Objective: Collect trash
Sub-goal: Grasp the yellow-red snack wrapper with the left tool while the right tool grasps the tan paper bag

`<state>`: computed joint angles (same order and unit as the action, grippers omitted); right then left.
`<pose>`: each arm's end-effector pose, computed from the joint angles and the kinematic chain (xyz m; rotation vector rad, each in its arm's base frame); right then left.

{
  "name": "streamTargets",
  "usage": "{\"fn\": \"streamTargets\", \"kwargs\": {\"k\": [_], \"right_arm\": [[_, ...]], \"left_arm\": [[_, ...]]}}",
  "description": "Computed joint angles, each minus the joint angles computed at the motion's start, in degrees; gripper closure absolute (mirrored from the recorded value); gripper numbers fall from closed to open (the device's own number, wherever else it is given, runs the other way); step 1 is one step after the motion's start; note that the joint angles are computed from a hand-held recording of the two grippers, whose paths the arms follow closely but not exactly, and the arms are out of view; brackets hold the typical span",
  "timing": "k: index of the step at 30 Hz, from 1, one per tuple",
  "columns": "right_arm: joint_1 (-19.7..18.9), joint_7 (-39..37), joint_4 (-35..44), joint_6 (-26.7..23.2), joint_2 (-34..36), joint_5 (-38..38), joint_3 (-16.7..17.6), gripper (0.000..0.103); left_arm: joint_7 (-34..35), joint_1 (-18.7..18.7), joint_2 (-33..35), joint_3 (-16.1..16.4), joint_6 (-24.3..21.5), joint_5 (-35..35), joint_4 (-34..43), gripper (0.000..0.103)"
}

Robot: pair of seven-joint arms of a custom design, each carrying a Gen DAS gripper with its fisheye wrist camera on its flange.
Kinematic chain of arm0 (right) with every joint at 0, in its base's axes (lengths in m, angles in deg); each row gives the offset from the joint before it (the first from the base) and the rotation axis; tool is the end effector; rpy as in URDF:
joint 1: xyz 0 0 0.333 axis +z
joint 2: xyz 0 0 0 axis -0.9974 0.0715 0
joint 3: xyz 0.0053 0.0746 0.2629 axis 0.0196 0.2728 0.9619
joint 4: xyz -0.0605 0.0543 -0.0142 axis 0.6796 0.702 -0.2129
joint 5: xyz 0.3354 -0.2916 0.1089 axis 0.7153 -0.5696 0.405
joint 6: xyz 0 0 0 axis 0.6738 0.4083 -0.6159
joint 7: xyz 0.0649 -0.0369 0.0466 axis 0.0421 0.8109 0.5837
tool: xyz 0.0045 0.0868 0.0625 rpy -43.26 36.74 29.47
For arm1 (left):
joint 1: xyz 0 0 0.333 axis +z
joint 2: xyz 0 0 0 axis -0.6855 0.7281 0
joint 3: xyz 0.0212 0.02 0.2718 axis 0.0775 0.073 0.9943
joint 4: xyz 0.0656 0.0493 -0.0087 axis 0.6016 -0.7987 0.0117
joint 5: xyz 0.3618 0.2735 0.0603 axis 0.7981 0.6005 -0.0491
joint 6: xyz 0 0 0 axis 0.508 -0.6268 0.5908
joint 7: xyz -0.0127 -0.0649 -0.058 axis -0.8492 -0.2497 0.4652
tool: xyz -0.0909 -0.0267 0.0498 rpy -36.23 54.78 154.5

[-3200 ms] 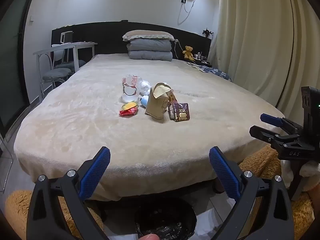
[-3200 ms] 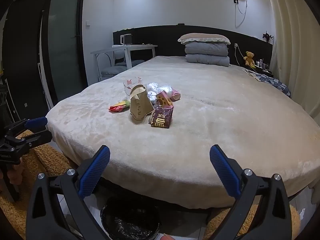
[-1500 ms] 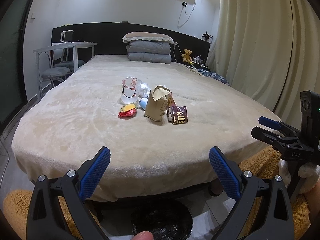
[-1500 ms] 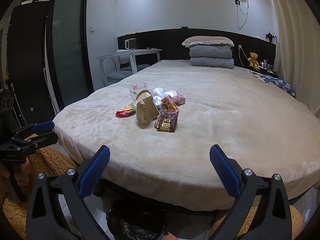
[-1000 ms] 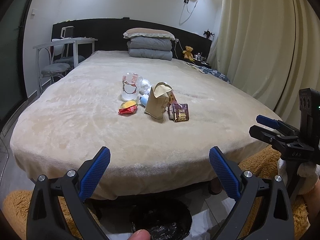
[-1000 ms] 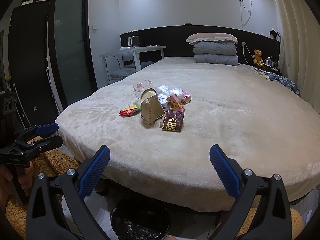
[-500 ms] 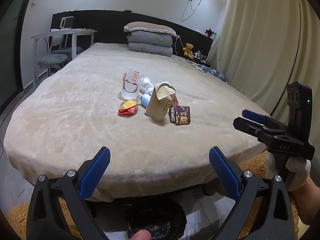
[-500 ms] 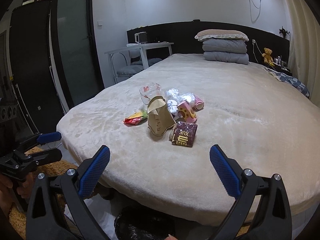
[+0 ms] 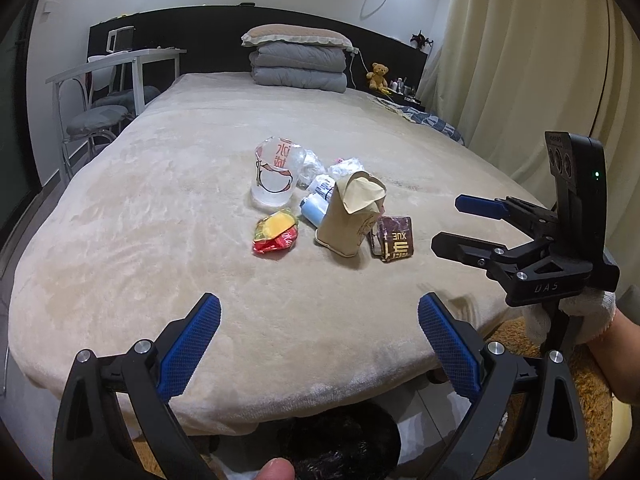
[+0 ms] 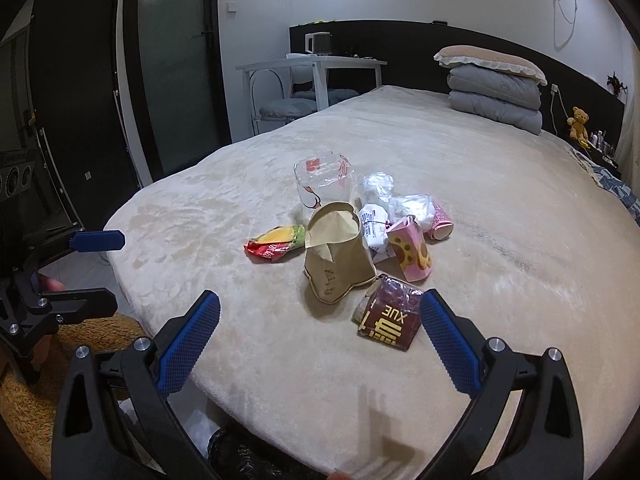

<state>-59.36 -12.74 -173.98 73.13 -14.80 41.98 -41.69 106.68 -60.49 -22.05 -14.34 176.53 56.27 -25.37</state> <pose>0.5573 0.3958 0.6164 -2.0501 0.9134 -0.4266 0.4619 -0.3910 0.6348 -1.7064 1.8161 -1.0637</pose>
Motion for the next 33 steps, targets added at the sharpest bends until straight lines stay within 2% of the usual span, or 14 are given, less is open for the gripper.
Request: {"fn": "streamTargets", "kwargs": {"k": [6,11,14,17,20,23,25,27,29,33], "right_arm": [[-0.49,-2.46,10.26,-5.48,8.18,0.14,0.25,0.004],[-0.49,-4.20,18.26,-9.27,14.42,-0.44,0.75,0.005],[0.19,-4.17,22.74,-10.89,17.93,-2.45,0.51,0.017],[0.39,-4.78,27.48,-13.27,21.48,-3.06,0.58,0.017],[0.80,-5.27,30.32,-14.15,23.66,-4.13,0.23,0.028],[0.55,-5.68,33.20,-15.48,25.78,-3.57,0.37,0.030],[0.36,-6.47,34.61,-16.32,26.83,-3.05,0.54,0.038],[0.72,-6.43,35.20,-16.52,27.29,-3.72,0.13,0.047],[0.68,-6.62,36.29,-17.07,28.04,-3.65,0.12,0.047],[-0.07,-7.33,35.13,-16.28,27.14,-2.11,0.53,0.048]], "left_arm": [[8.51,-0.56,4.83,2.91,-2.15,-5.65,4.46,0.008],[19.37,-0.94,9.86,4.86,-3.22,-11.83,8.86,0.008],[23.45,-0.64,13.64,5.19,-5.34,-12.57,12.47,0.008],[26.78,-0.53,16.96,5.49,-6.40,-13.74,15.71,0.008],[29.01,-0.48,20.38,5.84,-7.38,-14.41,19.21,0.015],[29.68,-0.62,23.60,6.32,-8.69,-13.56,22.62,0.016],[30.08,-0.82,25.51,6.64,-9.28,-12.57,24.66,0.022],[30.60,-0.95,27.23,6.90,-9.64,-12.21,26.53,0.022],[31.58,-1.04,29.32,7.10,-10.78,-12.23,29.04,0.025],[31.91,-1.56,32.60,7.73,-12.58,-11.79,32.82,0.045]]}}
